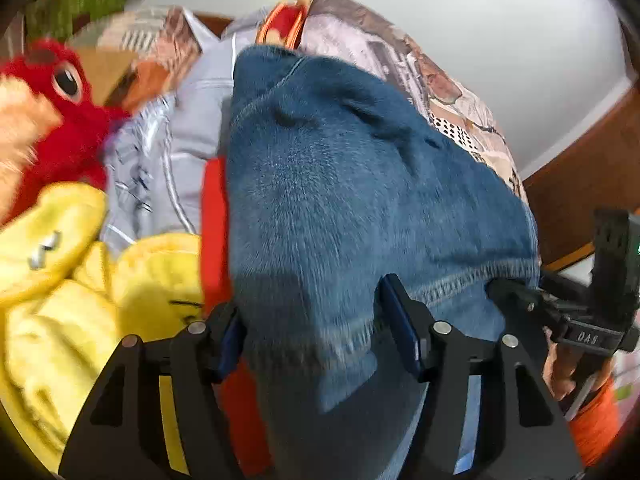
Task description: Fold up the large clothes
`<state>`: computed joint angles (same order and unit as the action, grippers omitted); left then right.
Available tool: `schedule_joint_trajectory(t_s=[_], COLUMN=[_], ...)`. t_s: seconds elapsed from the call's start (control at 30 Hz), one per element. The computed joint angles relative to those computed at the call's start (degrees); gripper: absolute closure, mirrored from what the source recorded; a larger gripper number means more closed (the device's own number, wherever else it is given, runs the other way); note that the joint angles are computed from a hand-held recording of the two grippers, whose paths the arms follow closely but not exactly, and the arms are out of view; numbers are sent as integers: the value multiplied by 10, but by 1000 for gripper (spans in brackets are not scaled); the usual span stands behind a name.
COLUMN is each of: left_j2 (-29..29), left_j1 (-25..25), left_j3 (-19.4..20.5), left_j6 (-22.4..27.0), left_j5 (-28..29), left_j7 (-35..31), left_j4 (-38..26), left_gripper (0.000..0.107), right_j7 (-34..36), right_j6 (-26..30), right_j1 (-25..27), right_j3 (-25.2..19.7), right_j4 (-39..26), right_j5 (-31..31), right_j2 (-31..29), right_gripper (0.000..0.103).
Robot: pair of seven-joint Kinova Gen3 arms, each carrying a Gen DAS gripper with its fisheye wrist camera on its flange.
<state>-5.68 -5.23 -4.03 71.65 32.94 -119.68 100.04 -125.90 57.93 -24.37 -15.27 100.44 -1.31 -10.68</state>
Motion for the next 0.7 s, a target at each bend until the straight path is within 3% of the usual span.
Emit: schedule_joint_trajectory(t_s=[0.13, 0.23, 0.33, 0.5, 0.7], left_j2=[-64, -123, -152, -191, -246], left_j1=[17, 34, 52, 64, 84], left_j3=[16, 18, 17, 21, 13], left_j6=[-23, -54, -45, -39, 11], left_j5=[-69, -111, -147, -184, -192], left_j7=[5, 10, 16, 48, 94], left_j4=[19, 54, 66, 75, 29], left_gripper=[43, 35, 35, 35, 35], right_j7=[-70, -121, -138, -180, -211], right_j6=[58, 97, 120, 114, 177], right_j1=[34, -16, -38, -29, -9], right_j3=[-96, -88, -89, -91, -161], right_j4=[-19, -16, -7, 15, -41], right_j5=[93, 133, 132, 93, 129], right_j2=[-2, -11, -32, -69, -95], right_gripper=[33, 28, 28, 28, 28])
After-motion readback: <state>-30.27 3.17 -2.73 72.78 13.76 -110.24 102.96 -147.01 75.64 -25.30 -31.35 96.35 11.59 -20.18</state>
